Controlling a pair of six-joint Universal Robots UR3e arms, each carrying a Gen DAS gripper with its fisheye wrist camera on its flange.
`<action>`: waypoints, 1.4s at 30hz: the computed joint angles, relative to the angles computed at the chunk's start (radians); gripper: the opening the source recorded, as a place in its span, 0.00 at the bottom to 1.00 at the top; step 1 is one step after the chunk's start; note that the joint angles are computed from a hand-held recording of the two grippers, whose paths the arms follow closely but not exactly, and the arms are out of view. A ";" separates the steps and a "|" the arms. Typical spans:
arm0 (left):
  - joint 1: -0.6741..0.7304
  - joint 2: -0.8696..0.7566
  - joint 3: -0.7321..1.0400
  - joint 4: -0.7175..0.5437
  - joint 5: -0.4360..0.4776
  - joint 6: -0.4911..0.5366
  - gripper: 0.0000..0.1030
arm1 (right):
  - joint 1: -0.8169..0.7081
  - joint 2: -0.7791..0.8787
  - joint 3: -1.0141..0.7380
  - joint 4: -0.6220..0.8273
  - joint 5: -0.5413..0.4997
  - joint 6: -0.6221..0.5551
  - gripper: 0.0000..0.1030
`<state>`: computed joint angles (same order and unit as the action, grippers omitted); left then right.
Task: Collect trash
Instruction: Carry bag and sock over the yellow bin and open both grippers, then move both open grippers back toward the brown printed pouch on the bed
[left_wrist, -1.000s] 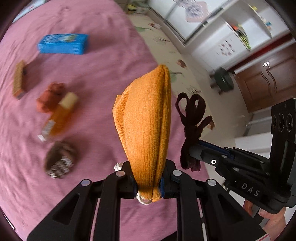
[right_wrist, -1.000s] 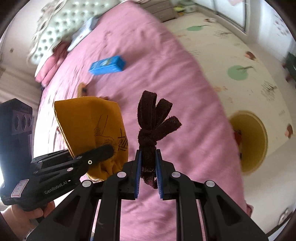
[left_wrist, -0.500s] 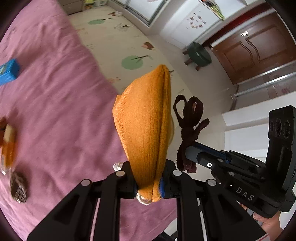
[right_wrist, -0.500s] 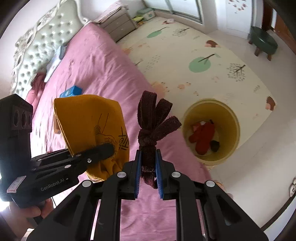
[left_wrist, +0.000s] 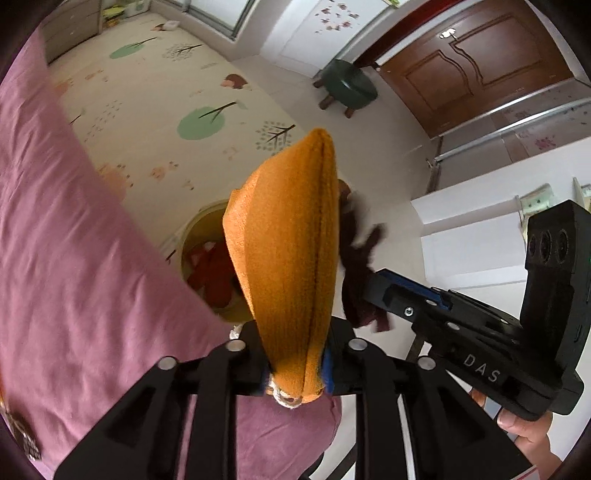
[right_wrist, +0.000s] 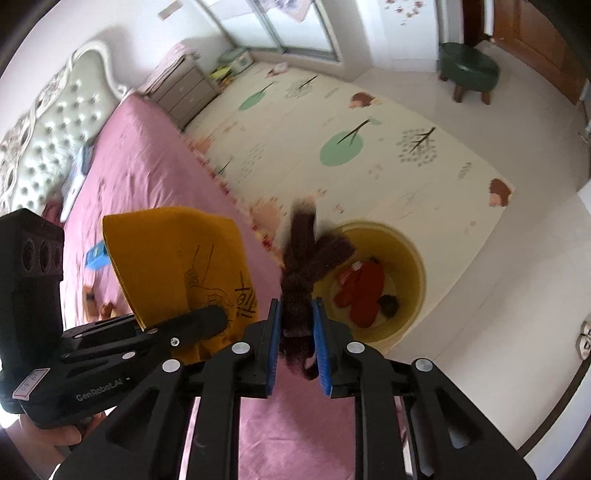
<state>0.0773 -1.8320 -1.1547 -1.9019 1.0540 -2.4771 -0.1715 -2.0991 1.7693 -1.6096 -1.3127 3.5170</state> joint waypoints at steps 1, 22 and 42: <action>-0.014 -0.017 0.013 0.012 -0.002 -0.014 0.36 | -0.032 -0.020 0.005 0.015 -0.005 -0.012 0.27; 0.167 0.094 -0.059 0.010 0.055 0.090 0.69 | 0.134 0.201 -0.136 -0.121 -0.004 0.080 0.29; 0.738 0.212 -0.174 -0.018 0.162 0.323 0.69 | 0.665 0.916 -0.846 -0.129 0.002 0.174 0.29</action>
